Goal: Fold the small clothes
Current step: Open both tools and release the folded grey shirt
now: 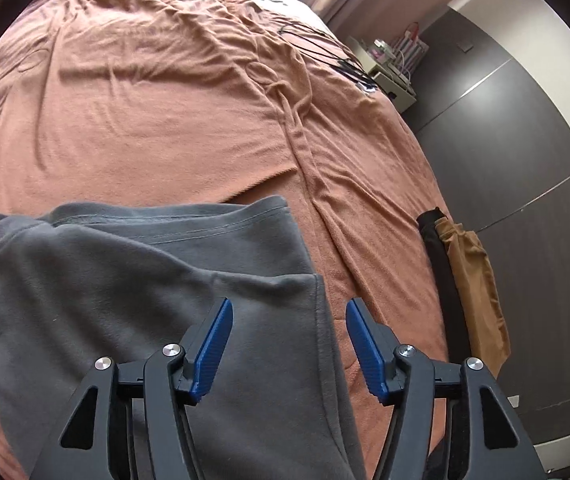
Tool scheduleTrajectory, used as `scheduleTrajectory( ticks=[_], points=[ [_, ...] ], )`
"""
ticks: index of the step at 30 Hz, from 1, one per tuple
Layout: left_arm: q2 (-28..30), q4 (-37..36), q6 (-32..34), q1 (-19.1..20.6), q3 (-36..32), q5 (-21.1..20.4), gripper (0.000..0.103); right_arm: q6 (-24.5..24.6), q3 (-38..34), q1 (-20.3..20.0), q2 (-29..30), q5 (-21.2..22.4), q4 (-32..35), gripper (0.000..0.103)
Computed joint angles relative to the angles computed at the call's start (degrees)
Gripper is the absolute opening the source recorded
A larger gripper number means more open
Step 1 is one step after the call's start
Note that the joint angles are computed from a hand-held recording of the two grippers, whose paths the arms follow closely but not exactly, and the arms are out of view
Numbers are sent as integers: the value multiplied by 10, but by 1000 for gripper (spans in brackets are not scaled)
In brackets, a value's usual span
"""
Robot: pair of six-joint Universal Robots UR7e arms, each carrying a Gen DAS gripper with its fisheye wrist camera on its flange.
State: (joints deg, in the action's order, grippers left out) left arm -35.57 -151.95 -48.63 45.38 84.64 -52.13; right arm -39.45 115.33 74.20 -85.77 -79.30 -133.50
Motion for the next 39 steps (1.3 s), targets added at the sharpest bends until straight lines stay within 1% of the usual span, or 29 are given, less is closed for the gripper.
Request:
scheduleTrajectory(
  ticks=[4,11,18,23,26,30,32,34,35,36,39],
  points=[
    [-45,1,-36,-11,64,20,61,0,1,-4,-5,5,5,1],
    [-118,-1,-108,-37,181,41,61,7,1,-8,-11,13,14,1],
    [-175,7,-197,-70,279,48,61,13,4,-9,-22,14,28,1],
    [-198,7,-253,-93,334,38,61,27,4,-18,-29,22,25,0],
    [-207,1,-288,-108,364,37,61,52,-5,-16,-22,-5,32,1],
    [-216,-5,-324,-124,391,31,61,43,3,-7,-39,-22,10,3],
    [-218,-19,-333,-129,403,21,61,43,0,-3,-43,-25,5,12],
    [-218,-34,-338,-135,414,14,61,46,-2,-5,-45,-22,-1,45],
    [-218,-33,-343,-139,418,14,61,46,-1,-5,-45,-21,-11,52],
    [-219,-30,-352,-143,421,14,61,47,1,-4,-45,-18,-21,55],
    [-220,-47,-370,-154,438,10,61,45,0,-3,-39,-10,-22,55]
  ],
)
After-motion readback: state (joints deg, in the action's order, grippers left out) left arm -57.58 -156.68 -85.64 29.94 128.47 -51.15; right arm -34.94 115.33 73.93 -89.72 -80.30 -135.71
